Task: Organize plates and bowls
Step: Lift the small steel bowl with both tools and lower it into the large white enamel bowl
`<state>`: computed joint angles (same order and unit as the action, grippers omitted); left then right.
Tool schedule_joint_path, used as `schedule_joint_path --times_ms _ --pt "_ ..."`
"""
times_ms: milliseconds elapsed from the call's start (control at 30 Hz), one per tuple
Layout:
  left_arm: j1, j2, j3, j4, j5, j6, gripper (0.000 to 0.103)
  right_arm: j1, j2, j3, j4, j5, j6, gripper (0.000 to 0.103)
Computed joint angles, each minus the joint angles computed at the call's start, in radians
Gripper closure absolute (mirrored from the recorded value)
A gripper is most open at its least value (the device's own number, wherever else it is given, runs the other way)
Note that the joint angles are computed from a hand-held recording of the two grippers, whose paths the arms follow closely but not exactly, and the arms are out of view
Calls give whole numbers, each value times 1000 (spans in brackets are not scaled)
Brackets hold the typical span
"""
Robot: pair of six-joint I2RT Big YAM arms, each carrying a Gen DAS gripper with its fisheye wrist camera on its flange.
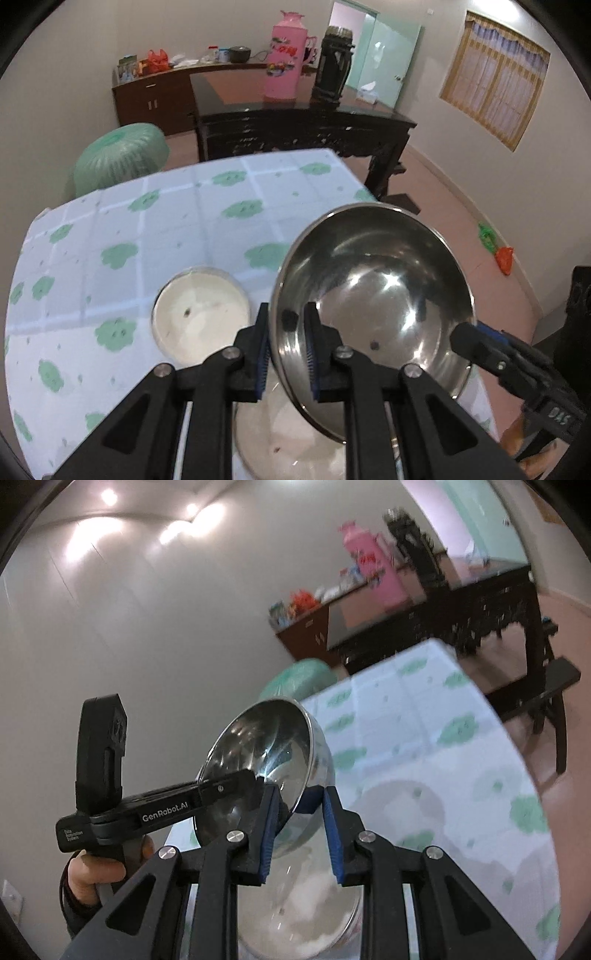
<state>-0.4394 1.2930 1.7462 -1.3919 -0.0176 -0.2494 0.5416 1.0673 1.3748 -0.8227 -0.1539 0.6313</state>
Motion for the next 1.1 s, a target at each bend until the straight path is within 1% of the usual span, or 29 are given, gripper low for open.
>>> schedule_joint_path --times_ms 67,133,200,367,467,500,567,633,700,767,800,867,967,1067,1100 --pt "-4 -27 -44 0 -21 2 89 24 -11 -12 -16 -8 6 76" --pt "-5 -56 -90 -3 -22 0 88 45 -26 -33 -20 -16 9 76" --pt "-8 -78 -134 -9 -23 -5 88 59 -43 -69 -17 -34 25 76" --pt "-43 -109 -213 -17 -65 -15 88 83 -72 -151 -9 -53 71 76" --pt "-61 -112 -242 -23 -74 -20 87 100 -88 -184 -12 -34 96 76" --pt "-69 -112 -249 -24 -84 -21 85 102 -89 -190 -17 -26 99 76" --pt "-89 -118 -258 -19 -112 -20 83 107 -103 -205 -4 -19 107 76" --pt "-97 -115 -255 -30 -120 -19 83 119 -103 -196 -20 1 101 75" --pt "-98 -114 -249 -40 -123 -15 83 115 -89 -176 -44 1 91 74" --pt "-113 -110 -241 -53 -160 -11 83 115 -79 -161 -67 2 86 74" --pt "-115 -110 -240 -53 -166 -8 83 117 -75 -152 -79 6 81 74" --pt "-121 -108 -237 -57 -166 -5 83 129 -69 -134 -105 33 72 73" --pt "-135 -109 -234 -55 -189 -2 83 140 -57 -107 -145 79 64 70" --pt "-130 -114 -225 -55 -182 -6 83 143 -52 -92 -168 108 64 70" --pt "-127 -116 -224 -54 -181 -10 83 145 -52 -87 -183 136 70 70"
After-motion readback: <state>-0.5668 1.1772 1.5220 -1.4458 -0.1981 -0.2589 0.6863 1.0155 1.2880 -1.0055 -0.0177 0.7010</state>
